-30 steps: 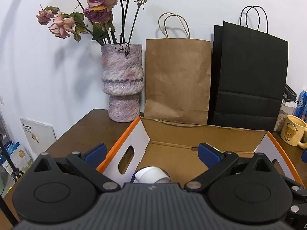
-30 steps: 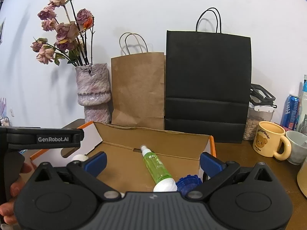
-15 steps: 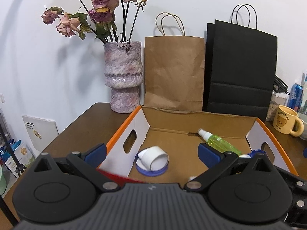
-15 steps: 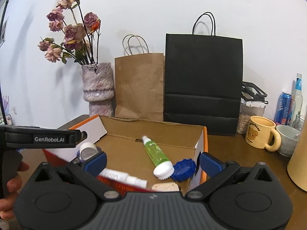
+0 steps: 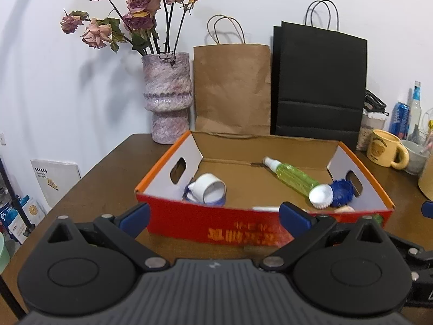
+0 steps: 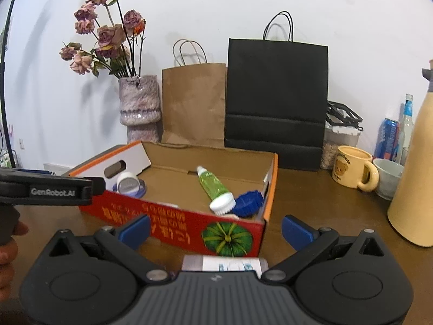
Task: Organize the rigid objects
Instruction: 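Withdraw both open tools from the box toward the white container, then grasp the white plastic container with the right tool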
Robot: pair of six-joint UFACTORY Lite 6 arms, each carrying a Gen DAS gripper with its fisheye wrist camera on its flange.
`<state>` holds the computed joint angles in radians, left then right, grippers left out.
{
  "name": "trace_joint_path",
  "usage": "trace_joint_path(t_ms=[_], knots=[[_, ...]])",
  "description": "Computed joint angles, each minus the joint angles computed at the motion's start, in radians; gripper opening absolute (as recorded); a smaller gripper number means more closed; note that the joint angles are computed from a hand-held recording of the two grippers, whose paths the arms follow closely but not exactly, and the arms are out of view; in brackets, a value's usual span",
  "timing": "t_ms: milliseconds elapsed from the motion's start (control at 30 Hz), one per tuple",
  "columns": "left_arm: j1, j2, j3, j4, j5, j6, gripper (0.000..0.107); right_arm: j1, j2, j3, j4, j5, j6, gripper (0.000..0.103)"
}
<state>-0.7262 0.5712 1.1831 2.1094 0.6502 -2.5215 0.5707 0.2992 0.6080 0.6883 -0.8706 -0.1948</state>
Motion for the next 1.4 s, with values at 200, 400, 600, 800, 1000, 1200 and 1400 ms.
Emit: trace_joint_path(t_ms=[200, 400, 600, 800, 1000, 1200, 1400], knots=[[-0.036, -0.04, -0.094, 0.009, 0.02, -0.039, 0.103, 0.033, -0.036, -0.072, 0.027, -0.011, 0.012, 0.103], [-0.063, -0.063, -0.168, 0.017, 0.032, -0.081, 0.103, 0.071, -0.055, -0.133, 0.058, -0.022, 0.024, 0.103], [-0.072, -0.07, -0.211, 0.023, 0.029, -0.111, 0.103, 0.1, -0.067, -0.173, 0.089, -0.026, 0.024, 0.103], [-0.067, -0.076, -0.227, 0.038, 0.034, -0.148, 0.103, 0.088, -0.05, -0.173, 0.068, -0.021, 0.053, 0.103], [-0.052, -0.071, -0.229, 0.048, 0.027, -0.175, 0.103, 0.039, 0.005, -0.126, 0.016, 0.007, 0.084, 0.103], [-0.049, -0.066, -0.228, 0.054, 0.029, -0.184, 0.103, 0.003, 0.066, -0.063, 0.013, 0.025, 0.089, 0.103], [-0.047, -0.068, -0.233, 0.06, 0.033, -0.198, 0.103, -0.033, 0.108, -0.019, -0.013, 0.046, 0.105, 0.103]])
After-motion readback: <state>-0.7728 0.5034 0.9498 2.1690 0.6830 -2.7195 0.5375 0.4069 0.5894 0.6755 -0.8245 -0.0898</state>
